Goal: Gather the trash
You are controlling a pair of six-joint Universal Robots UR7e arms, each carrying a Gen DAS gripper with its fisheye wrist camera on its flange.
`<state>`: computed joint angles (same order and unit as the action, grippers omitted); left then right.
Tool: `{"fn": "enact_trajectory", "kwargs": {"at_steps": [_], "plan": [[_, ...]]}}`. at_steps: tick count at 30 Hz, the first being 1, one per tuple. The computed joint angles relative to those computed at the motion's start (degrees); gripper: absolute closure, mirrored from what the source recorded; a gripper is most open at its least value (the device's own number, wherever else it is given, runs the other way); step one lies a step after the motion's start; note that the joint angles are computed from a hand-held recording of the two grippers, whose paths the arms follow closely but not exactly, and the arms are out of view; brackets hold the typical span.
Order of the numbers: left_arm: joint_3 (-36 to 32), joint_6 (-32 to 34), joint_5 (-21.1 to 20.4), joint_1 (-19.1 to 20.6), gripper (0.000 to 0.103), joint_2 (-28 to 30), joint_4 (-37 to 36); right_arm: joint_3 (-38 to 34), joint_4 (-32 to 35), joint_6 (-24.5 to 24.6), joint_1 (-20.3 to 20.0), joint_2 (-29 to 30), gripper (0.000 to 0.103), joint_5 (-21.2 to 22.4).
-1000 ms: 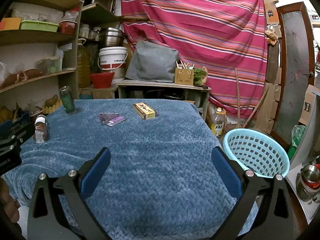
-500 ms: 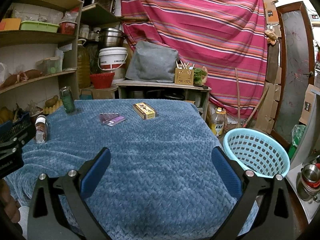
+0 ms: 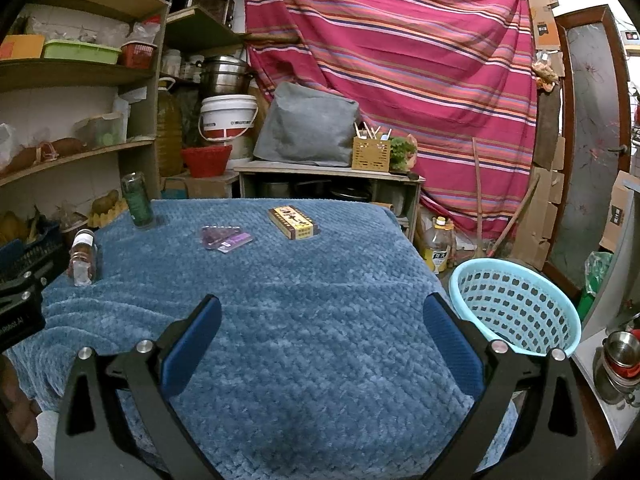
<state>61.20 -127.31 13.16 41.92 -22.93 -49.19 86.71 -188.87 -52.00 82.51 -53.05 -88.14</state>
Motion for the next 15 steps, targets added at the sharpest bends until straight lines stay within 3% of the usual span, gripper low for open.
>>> {"fn": "enact_trajectory", "kwargs": {"at_steps": [15], "plan": [[4.9,9.4,-1.0,-0.2,0.005,-1.7,-12.9,-0.4,1.8,-0.3,-0.2,0.1,0.005,1.3]]}}
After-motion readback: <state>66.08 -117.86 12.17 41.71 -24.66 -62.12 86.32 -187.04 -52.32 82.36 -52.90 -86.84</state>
